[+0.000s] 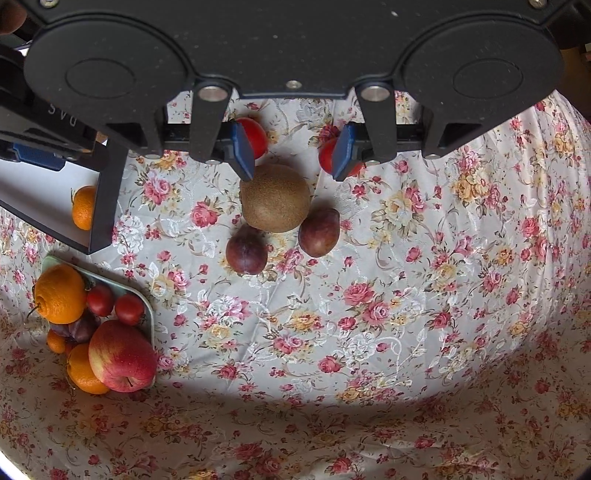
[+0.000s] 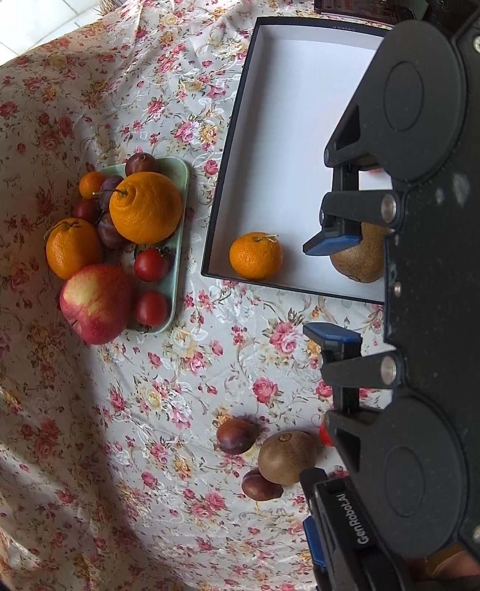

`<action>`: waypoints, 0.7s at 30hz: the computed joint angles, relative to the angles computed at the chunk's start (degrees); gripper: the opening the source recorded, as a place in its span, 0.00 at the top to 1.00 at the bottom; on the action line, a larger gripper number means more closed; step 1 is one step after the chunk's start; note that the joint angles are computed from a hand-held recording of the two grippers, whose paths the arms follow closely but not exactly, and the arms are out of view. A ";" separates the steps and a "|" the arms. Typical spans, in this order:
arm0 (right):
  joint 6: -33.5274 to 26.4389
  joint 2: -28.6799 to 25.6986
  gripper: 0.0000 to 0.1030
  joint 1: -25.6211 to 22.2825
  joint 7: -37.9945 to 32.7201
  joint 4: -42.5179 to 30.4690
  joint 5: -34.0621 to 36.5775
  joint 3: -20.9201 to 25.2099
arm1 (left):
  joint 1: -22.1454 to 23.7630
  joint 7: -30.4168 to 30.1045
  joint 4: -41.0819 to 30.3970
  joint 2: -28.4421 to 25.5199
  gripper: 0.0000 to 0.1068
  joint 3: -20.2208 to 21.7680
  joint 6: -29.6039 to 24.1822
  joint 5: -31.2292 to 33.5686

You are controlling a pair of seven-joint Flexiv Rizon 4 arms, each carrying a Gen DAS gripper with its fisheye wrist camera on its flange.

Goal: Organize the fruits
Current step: 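Withdraw both open tools from the box toward the loose fruits, then grasp a red tomato with the right tool while the left tool approaches a plum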

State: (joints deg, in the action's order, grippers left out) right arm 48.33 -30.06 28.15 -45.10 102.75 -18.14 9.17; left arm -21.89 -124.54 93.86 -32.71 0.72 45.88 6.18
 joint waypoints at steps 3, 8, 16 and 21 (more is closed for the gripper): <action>1.50 -0.69 0.59 1.27 0.28 -0.58 -1.59 -0.30 | 0.61 -0.20 0.90 0.55 0.49 0.68 -0.39 0.26; 3.30 -2.04 0.59 1.80 0.09 -1.99 -1.19 0.18 | 1.76 -0.94 2.65 1.58 0.49 1.59 -0.17 1.12; 2.34 -5.65 0.59 1.82 -1.21 -6.82 4.20 2.41 | 2.91 -2.03 4.66 2.86 0.48 2.60 0.76 2.99; 1.99 -6.60 0.59 2.55 -0.49 -8.11 6.08 2.38 | 1.90 -4.02 4.77 3.52 0.42 4.11 0.99 7.67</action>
State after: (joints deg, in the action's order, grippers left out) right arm 50.32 -36.66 30.70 -45.58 94.64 -12.07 11.54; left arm -19.99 -128.56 98.63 -29.19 4.83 46.87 13.85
